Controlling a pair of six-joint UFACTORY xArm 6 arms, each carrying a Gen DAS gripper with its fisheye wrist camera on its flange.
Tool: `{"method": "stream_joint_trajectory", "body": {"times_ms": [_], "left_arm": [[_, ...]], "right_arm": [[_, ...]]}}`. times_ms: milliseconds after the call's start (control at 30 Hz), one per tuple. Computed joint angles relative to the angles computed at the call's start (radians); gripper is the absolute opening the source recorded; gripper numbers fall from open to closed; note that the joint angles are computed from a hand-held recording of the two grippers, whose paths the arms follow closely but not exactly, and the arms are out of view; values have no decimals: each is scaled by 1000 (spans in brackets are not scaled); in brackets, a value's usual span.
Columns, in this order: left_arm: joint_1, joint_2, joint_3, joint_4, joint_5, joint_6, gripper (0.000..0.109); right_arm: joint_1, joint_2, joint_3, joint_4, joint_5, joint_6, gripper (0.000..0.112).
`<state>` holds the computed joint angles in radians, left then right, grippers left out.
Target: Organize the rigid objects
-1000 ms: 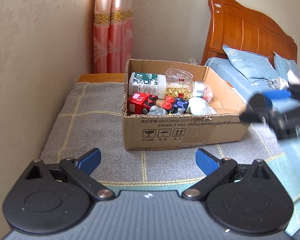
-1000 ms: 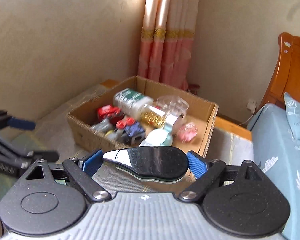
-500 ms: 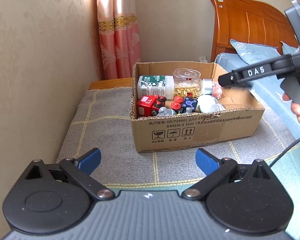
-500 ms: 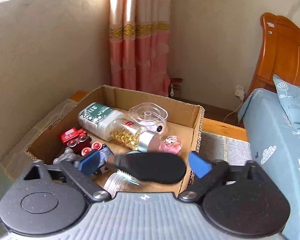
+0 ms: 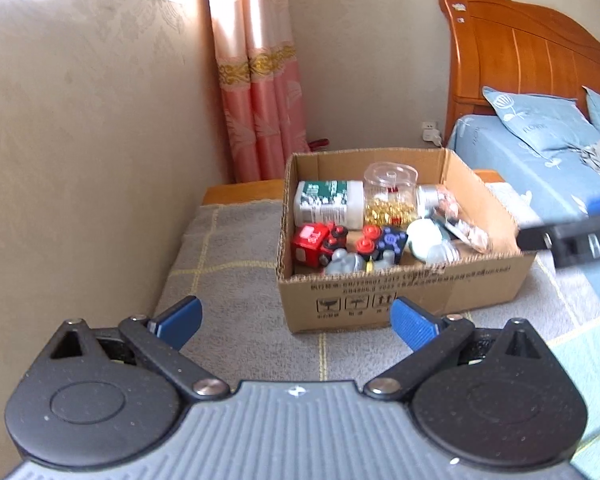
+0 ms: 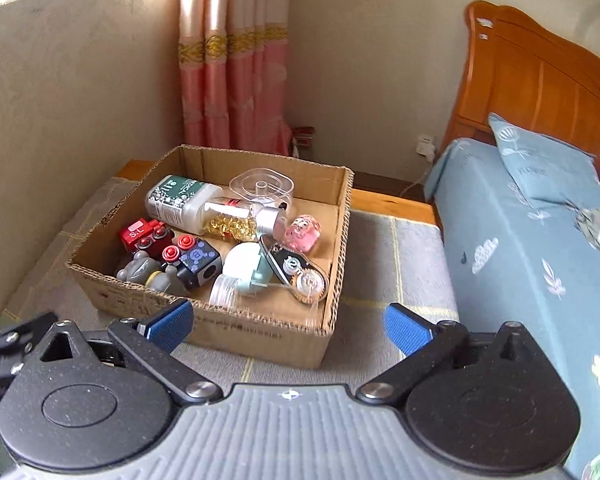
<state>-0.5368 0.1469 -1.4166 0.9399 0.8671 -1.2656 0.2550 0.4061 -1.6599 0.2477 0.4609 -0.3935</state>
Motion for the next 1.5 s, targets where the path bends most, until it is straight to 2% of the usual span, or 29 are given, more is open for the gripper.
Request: {"method": "stream_joint_trajectory", "body": {"times_ms": [200, 433, 1500], "left_arm": [[-27, 8, -44, -15, 33, 4, 102], [-58, 24, -85, -41, 108, -5, 102], [-79, 41, -123, -15, 168, 2, 102]], "right_arm": [[4, -106, 151, 9, -49, 54, 103], [7, -142, 211, -4, -80, 83, 103], [2, -157, 236, 13, -121, 80, 103]]}}
